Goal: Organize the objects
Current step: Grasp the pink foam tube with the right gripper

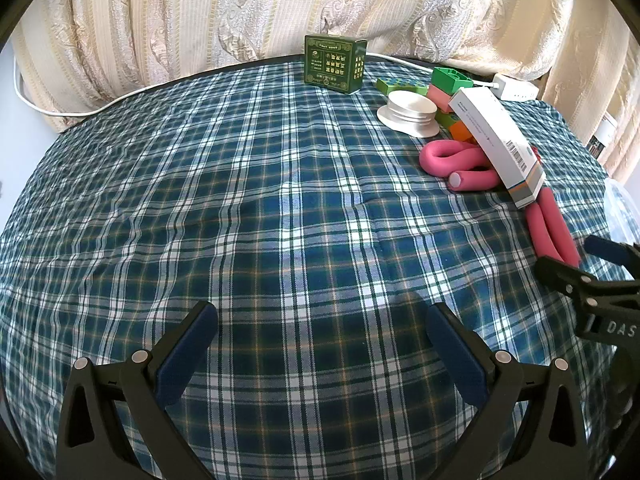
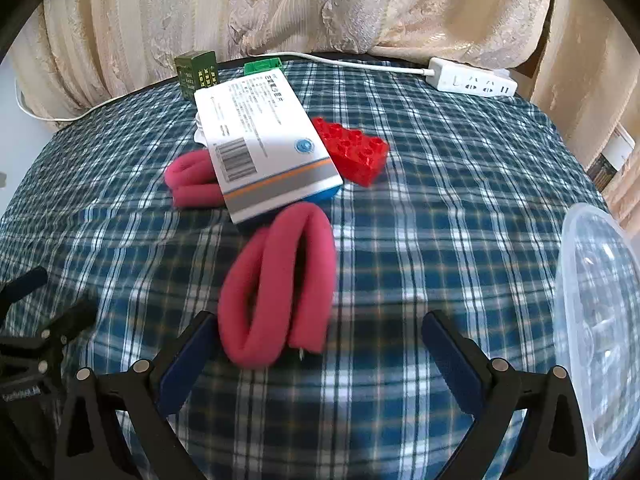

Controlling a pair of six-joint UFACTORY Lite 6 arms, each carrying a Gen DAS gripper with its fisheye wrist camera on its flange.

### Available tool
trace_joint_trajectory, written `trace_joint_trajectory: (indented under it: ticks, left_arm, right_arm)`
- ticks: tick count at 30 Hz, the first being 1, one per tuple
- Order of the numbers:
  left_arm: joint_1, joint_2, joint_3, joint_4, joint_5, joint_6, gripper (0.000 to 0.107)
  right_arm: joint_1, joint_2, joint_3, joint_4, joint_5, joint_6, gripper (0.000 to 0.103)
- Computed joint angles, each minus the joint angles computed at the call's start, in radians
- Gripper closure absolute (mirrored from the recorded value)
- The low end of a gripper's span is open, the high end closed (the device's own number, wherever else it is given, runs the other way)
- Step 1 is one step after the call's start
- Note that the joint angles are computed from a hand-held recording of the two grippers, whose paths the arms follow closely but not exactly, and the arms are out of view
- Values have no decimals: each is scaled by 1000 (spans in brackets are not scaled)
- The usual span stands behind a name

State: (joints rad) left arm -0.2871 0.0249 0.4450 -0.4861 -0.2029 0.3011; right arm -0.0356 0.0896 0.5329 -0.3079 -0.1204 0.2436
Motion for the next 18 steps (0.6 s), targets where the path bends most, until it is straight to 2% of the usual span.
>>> trace_joint_trajectory:
  ticks: [5,9,15,18]
  left_arm:
    - [-1,1,0,-2,-1,1,4]
    - [-1,0,-1,-2,-1,1,4]
    - [-3,10,9,10,-4,-8,4]
    - [-3,13,12,5,-4,-6,4]
  right_arm:
    - [10,22,20,69,-15,-61,2]
    - [14,4,10,104,-34,-92,16]
    - [3,-27,-20,33,-62,-40,46]
    - [-15,-49,-44,-65,-74,42,47]
